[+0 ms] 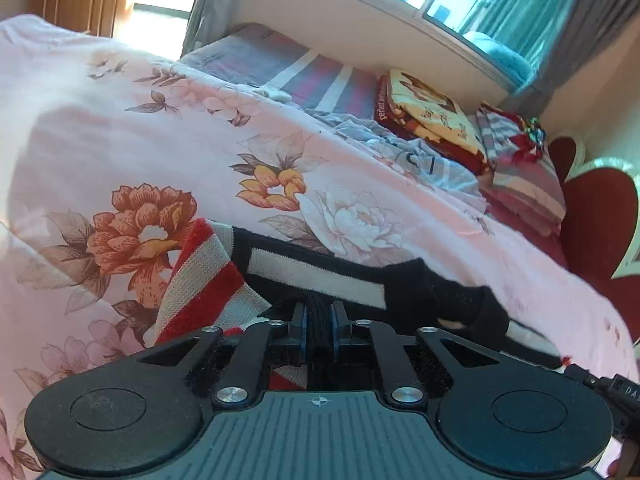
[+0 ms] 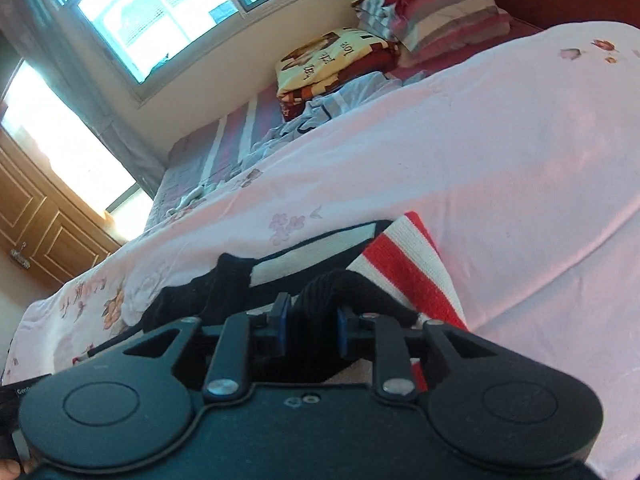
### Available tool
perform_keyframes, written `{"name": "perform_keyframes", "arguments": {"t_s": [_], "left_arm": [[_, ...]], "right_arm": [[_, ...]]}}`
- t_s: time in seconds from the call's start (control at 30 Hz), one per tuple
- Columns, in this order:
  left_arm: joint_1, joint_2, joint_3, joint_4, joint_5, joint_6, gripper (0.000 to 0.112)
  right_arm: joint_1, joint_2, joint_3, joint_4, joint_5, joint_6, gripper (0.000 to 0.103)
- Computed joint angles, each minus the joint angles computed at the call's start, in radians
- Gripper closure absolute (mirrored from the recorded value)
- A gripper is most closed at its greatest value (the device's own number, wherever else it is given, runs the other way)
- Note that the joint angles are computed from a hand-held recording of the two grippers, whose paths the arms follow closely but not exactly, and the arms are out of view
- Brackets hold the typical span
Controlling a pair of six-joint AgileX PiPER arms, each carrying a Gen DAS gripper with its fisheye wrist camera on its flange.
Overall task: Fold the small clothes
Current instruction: 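Lift the hem with both tools and fold it over toward the collar, then open both tools to release the hem onto the folded sleeves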
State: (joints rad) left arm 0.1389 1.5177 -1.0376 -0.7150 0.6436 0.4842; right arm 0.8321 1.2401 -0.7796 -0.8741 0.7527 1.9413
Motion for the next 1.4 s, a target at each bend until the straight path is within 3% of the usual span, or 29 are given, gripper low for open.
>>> {"name": "perform_keyframes", "arguments": {"t_s": [0.03, 0.07, 0.1, 0.13, 0.17, 0.2, 0.3, 0.33, 0.4, 0.47, 0.53, 0.57, 0.63, 0.7, 0.73, 0.97, 1.07, 1.23, 1.3, 1.37, 1.4], "left_arm": [[0.001, -0.013, 0.009, -0.02, -0.024, 0.022, 0.076], [-0.008, -0.033, 0.02, -0.01, -0.063, 0.025, 0.045], [-0.016, -0.06, 0.043, -0.007, -0.114, 0.047, 0.032], [-0.017, -0.081, 0.061, -0.031, -0.143, 0.102, 0.032], [-0.01, -0.083, 0.057, -0.051, -0.131, 0.16, 0.032], [-0.009, -0.087, 0.055, -0.046, -0.112, 0.189, 0.032], [-0.029, -0.104, 0.087, -0.024, -0.106, 0.277, 0.032], [-0.04, -0.104, 0.1, -0.001, -0.112, 0.289, 0.032], [-0.073, -0.103, 0.126, 0.088, -0.152, 0.233, 0.032], [-0.092, -0.085, 0.14, 0.18, -0.183, 0.137, 0.032], [-0.107, -0.078, 0.168, 0.203, -0.234, 0.126, 0.032], [-0.118, -0.081, 0.181, 0.218, -0.26, 0.127, 0.034], [-0.132, -0.096, 0.215, 0.213, -0.327, 0.132, 0.065], [-0.116, -0.089, 0.208, 0.159, -0.326, 0.161, 0.108], [-0.103, -0.073, 0.19, 0.119, -0.3, 0.198, 0.108], [-0.088, -0.075, 0.199, 0.0, -0.337, 0.286, 0.108], [-0.098, -0.043, 0.171, 0.065, -0.339, 0.231, 0.108], [-0.139, -0.062, 0.216, 0.182, -0.42, 0.107, 0.108], [-0.112, -0.103, 0.231, 0.113, -0.387, 0.161, 0.108], [-0.09, -0.16, 0.257, 0.05, -0.373, 0.245, 0.108], [-0.077, -0.19, 0.265, 0.011, -0.347, 0.298, 0.108]], "right_arm": [[0.014, 0.001, 0.004, -0.052, 0.017, 0.038, 0.062], [0.036, 0.002, 0.004, -0.102, 0.053, 0.069, 0.043], [0.063, 0.009, -0.008, -0.139, 0.108, 0.081, 0.038], [0.072, 0.017, -0.024, -0.145, 0.138, 0.052, 0.044], [0.075, 0.019, -0.038, -0.138, 0.147, 0.001, 0.061], [0.092, 0.026, -0.052, -0.134, 0.169, -0.034, 0.064], [0.123, 0.081, -0.094, -0.113, 0.235, -0.137, 0.05], [0.11, 0.102, -0.108, -0.083, 0.228, -0.194, 0.036], [0.097, 0.14, -0.115, -0.047, 0.205, -0.263, 0.04], [0.064, 0.192, -0.141, 0.014, 0.181, -0.336, 0.053], [0.074, 0.22, -0.139, -0.014, 0.187, -0.318, 0.055], [0.083, 0.228, -0.143, -0.027, 0.195, -0.318, 0.067], [0.094, 0.227, -0.144, -0.039, 0.181, -0.336, 0.097], [0.108, 0.218, -0.133, -0.073, 0.183, -0.296, 0.097], [0.109, 0.208, -0.124, -0.091, 0.181, -0.271, 0.097], [0.097, 0.156, -0.097, -0.252, 0.216, -0.155, 0.097], [0.084, 0.17, -0.086, -0.274, 0.232, -0.136, 0.097], [-0.007, 0.261, -0.082, -0.184, 0.141, -0.195, 0.095], [0.009, 0.245, -0.098, -0.163, 0.162, -0.221, 0.084], [0.055, 0.184, -0.089, -0.178, 0.2, -0.165, 0.055], [0.091, 0.168, -0.09, -0.192, 0.249, -0.135, 0.048]]}}
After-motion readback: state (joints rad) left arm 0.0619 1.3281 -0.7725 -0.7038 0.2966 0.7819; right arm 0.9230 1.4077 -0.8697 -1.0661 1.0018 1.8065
